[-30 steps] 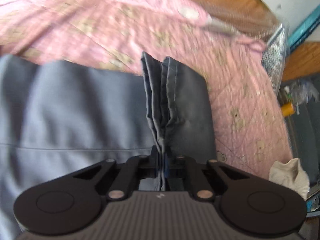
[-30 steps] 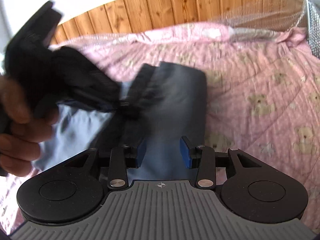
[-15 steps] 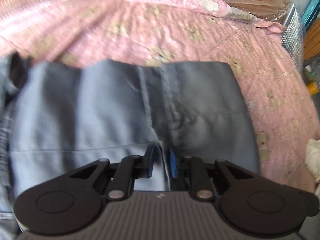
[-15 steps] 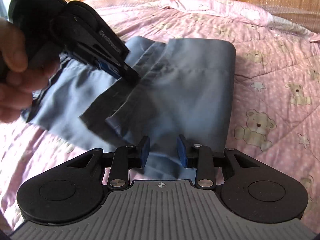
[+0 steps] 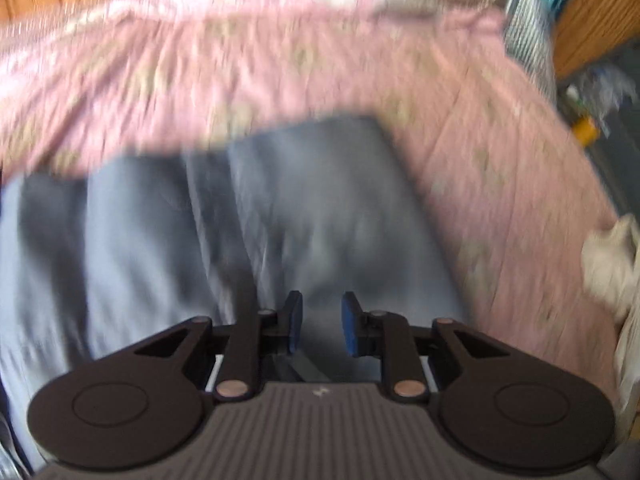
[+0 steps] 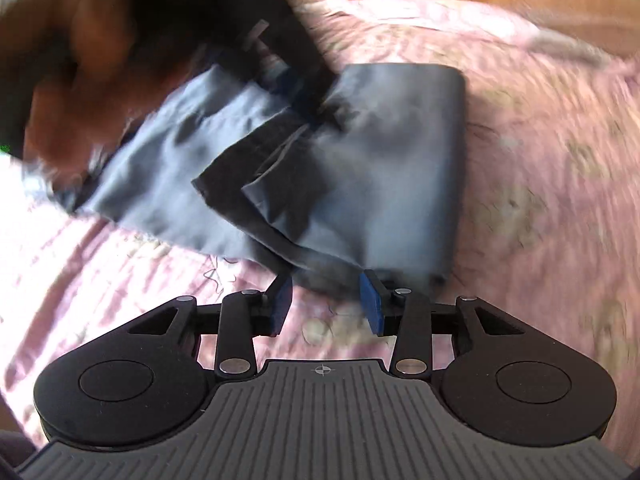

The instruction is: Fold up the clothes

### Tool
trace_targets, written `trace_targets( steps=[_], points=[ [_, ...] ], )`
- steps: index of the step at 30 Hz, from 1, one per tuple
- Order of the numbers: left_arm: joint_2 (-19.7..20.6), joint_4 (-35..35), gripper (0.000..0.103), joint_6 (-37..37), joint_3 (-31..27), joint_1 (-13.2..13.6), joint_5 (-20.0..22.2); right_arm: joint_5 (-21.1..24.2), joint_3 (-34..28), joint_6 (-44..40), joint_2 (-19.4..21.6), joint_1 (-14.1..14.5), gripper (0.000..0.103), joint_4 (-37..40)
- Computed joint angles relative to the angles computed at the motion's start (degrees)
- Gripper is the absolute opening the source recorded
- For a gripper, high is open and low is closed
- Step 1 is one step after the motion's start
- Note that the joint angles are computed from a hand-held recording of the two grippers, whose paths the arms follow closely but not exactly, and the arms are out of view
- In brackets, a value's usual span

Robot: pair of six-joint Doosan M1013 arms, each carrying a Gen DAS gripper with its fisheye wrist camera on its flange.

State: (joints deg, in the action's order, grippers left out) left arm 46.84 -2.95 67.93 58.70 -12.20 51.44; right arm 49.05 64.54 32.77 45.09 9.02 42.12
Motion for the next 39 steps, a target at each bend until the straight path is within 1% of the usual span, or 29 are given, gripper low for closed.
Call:
trace_targets(
  steps=[1,3,4,6,7,8,9,10,11,12,13,15,16,17,18,19,21,22,23,24,27,28,29,30,31,33,35,37,39],
  points=[
    [-1.45,1.13,0.020,-0.24,3.37,-0.32,-4.22,-0.88,0.06,1.43,-0.09,-0.49,0.042,2.09],
    [-2.24,5.29,0.020,-0.28,5.27,-1.34,-6.71,-4.57,-0.02,5.85,0.03,-0.99,0.052,4.16],
    [-1.84,6.39,0.022,0.14,4.20,-1.65,-4.98,-4.63,-1.36,9.55,0.87,-0.95,0.062,2.54],
    [-0.10,5.78,0.027,1.62,-0.45,-1.65,1.34,-1.73,-5.25,16.27,3.33,-0.91,0.060,-0.81],
    [0.40,6.91,0.031,0.63,-2.26,-1.77,3.14,0.85,-7.21,17.18,4.59,-0.95,0.052,-1.31],
    [0.81,8.38,0.040,-0.72,-3.94,-1.91,4.61,1.30,-7.57,15.09,4.79,-0.84,0.032,-1.21],
    [0.72,8.49,0.048,-1.47,-4.81,-1.86,4.11,1.09,-7.46,12.19,4.68,-0.68,0.023,-0.97],
    [0.55,7.56,0.062,-1.52,-5.40,-1.70,3.00,-0.73,-6.28,8.64,3.84,-0.45,0.016,-0.46],
    [0.96,6.01,0.070,-0.87,-6.89,-1.53,2.78,-3.48,-4.41,3.96,2.57,-0.08,0.012,0.52],
    [1.54,4.34,0.072,-0.11,-8.67,-1.37,2.82,-6.29,-2.52,-1.19,1.30,0.32,0.012,1.85],
    [3.02,2.98,0.072,1.25,-11.93,-1.32,5.03,-8.98,-0.74,-6.64,0.08,0.72,0.011,3.54],
    [7.76,0.72,0.072,5.19,-21.25,-1.29,13.71,-11.30,1.70,-15.70,-1.55,1.28,0.011,8.43],
    [10.24,1.31,0.072,6.90,-25.91,-1.45,18.36,-11.64,2.13,-18.72,-1.91,1.52,0.011,10.20],
    [12.90,2.31,0.054,8.67,-30.85,-1.67,23.11,-12.03,2.59,-20.65,-2.21,1.81,0.011,11.32],
    [14.28,3.67,0.034,9.78,-33.40,-1.82,25.94,-12.60,3.01,-21.13,-2.41,2.14,0.011,11.70],
    [14.79,5.10,0.016,10.77,-34.15,-1.96,27.15,-13.03,3.14,-20.07,-2.40,2.44,0.011,11.22],
    [12.43,3.49,0.013,10.81,-29.88,-1.20,24.24,-15.74,3.72,-16.17,-2.42,3.25,0.034,8.78],
    [10.91,2.43,0.012,10.47,-27.39,-0.69,22.60,-17.62,4.70,-15.48,-2.76,3.64,0.063,9.12],
    [9.00,0.64,0.012,10.13,-24.30,0.02,20.17,-19.36,5.78,-15.34,-3.15,3.98,0.084,10.13],
    [7.15,-1.40,0.012,9.94,-21.34,0.79,17.69,-18.84,5.70,-14.03,-3.00,4.31,0.087,9.37],
    [2.70,-7.61,0.012,11.04,-14.21,3.40,11.61,-14.88,4.02,-7.79,-1.81,5.56,0.082,4.17],
    [1.49,-9.76,0.012,11.83,-12.27,4.35,9.97,-14.47,3.44,-5.05,-1.43,6.26,0.069,0.94],
    [0.11,-10.48,0.012,12.65,-9.96,5.14,8.49,-14.60,2.92,-2.24,-1.11,7.05,0.036,-2.75],
    [-1.27,-10.84,0.012,13.48,-7.68,5.92,7.11,-16.27,3.50,-2.36,-1.36,7.78,0.024,-3.94],
    [-2.69,-11.22,0.012,14.10,-5.15,6.69,5.76,-18.41,4.39,-3.38,-1.75,8.48,0.022,-4.34],
    [-5.22,-12.16,0.012,15.18,-0.22,8.34,3.50,-24.10,7.15,-10.67,-2.76,10.25,0.019,-4.10],
    [-6.72,-13.01,0.012,15.62,3.88,9.93,2.39,-27.71,9.12,-14.53,-3.30,11.89,0.018,-7.21],
    [-7.02,-13.77,0.013,15.53,6.82,11.08,1.60,-30.60,10.33,-13.49,-3.31,13.42,0.018,-14.14],
    [-6.87,-15.20,0.014,15.87,9.36,11.94,-0.01,-32.95,11.15,-8.39,-3.15,14.69,0.018,-23.57]
  ],
)
